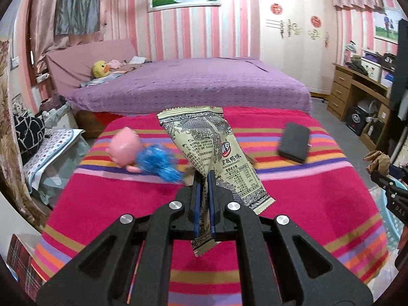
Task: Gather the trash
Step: 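Carry the snack wrapper and brown paper over the blue basket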
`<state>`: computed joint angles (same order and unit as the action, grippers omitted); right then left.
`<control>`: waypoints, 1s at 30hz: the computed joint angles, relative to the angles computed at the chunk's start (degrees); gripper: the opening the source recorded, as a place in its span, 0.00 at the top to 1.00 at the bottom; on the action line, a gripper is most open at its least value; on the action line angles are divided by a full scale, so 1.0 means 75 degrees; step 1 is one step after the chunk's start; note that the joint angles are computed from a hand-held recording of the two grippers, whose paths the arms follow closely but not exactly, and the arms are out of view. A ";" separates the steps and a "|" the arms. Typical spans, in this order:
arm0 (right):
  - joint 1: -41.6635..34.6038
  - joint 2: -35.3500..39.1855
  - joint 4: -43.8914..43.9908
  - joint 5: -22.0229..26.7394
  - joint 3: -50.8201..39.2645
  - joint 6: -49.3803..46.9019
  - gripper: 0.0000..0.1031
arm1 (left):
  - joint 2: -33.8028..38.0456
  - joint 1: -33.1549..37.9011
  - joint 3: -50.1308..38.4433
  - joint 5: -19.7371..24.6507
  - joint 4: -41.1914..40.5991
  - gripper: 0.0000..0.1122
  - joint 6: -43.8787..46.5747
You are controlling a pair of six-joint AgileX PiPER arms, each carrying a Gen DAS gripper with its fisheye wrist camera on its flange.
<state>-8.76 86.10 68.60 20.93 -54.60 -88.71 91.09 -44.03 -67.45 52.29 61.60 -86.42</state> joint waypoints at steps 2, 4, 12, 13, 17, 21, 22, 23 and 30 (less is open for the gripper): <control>-0.0619 -0.0097 0.0475 0.0482 0.0237 -0.0631 0.62 | 0.0263 -0.0462 -0.0154 0.0257 -0.0005 0.96 -0.0298; -0.1135 -0.0015 0.0631 0.0875 0.0282 -0.0936 0.62 | 0.0526 -0.0790 -0.0331 0.0454 -0.0044 0.96 -0.0486; -0.2146 0.0358 0.0883 0.1645 0.0227 -0.1530 0.62 | 0.1414 -0.1673 -0.1188 0.1015 -0.0213 0.96 -0.0724; -0.2185 0.0377 0.0920 0.1656 0.0242 -0.1606 0.62 | 0.1454 -0.1684 -0.1270 0.1029 -0.0234 0.96 -0.0677; -0.2497 0.0438 0.0965 0.1866 0.0229 -0.1816 0.62 | 0.1736 -0.1860 -0.1712 0.1248 -0.0221 0.96 -0.0594; -0.2874 0.0510 0.1005 0.2025 0.0142 -0.1993 0.62 | 0.2001 -0.1990 -0.2044 0.1296 -0.0250 0.96 -0.0486; -0.3006 0.0519 0.1023 0.2081 0.0125 -0.2046 0.62 | 0.2071 -0.2029 -0.2126 0.1316 -0.0257 0.96 -0.0448; -0.3163 0.0547 0.1032 0.2145 0.0093 -0.2102 0.62 | 0.2175 -0.2079 -0.2241 0.1341 -0.0260 0.96 -0.0428; -0.4238 0.1004 0.0953 0.2569 -0.0314 -0.2261 0.62 | 0.2842 -0.2378 -0.3121 0.1434 -0.0338 0.96 -0.0150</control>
